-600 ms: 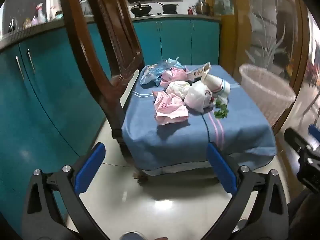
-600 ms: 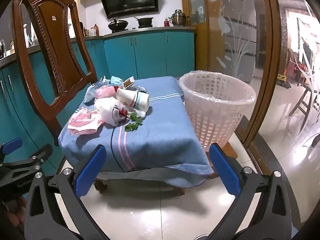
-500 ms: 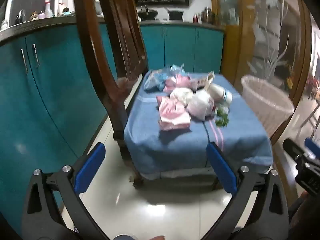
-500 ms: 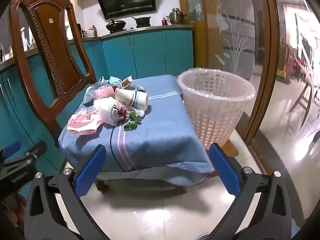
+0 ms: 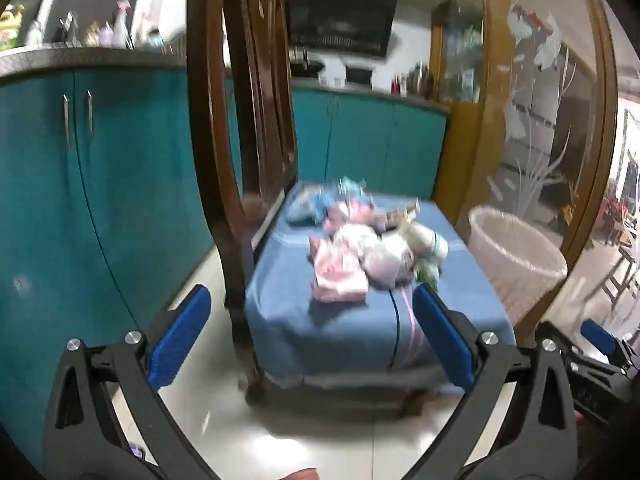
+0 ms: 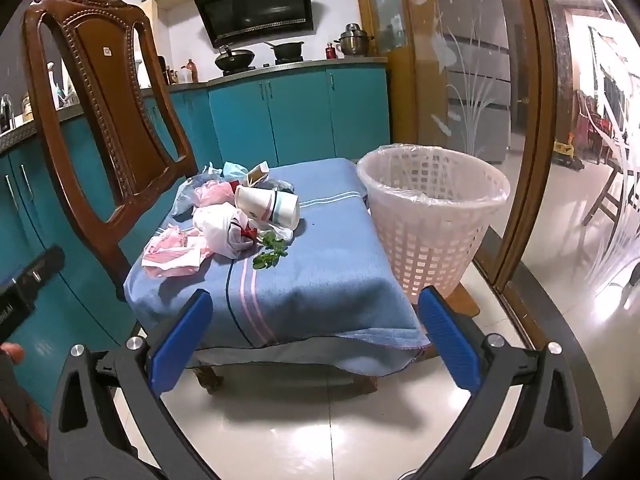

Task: Collect trash
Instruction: 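Move both tools toward the cluttered blue tablecloth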

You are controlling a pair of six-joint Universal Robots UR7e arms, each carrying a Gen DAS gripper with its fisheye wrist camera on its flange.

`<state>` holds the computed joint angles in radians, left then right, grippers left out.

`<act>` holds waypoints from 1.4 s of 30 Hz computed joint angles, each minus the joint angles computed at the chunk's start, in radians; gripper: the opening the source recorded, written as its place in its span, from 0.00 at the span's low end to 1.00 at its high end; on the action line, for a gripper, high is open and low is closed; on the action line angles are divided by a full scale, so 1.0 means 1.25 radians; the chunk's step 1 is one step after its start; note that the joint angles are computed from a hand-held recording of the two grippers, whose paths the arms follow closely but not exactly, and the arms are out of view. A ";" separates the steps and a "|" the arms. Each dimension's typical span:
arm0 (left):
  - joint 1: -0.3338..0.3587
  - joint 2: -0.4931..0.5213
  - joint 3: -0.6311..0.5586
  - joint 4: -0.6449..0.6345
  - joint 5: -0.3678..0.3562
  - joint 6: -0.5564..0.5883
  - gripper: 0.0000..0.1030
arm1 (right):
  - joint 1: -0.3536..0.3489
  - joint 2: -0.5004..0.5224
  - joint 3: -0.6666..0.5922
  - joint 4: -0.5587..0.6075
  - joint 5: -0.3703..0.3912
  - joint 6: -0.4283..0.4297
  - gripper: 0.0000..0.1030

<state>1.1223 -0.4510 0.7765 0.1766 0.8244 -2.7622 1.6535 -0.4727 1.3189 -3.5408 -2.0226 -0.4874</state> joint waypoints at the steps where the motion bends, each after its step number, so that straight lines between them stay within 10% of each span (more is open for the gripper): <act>1: 0.003 0.010 -0.029 0.049 0.018 -0.018 0.98 | 0.000 -0.001 0.000 0.001 0.002 0.004 0.98; 42: -0.021 0.087 -0.135 0.174 -0.084 0.021 0.98 | 0.002 -0.013 0.026 -0.010 0.023 -0.010 0.98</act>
<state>1.0960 -0.3428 0.6071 0.3943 0.7193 -2.7360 1.6566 -0.4893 1.3508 -3.5539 -1.9933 -0.4996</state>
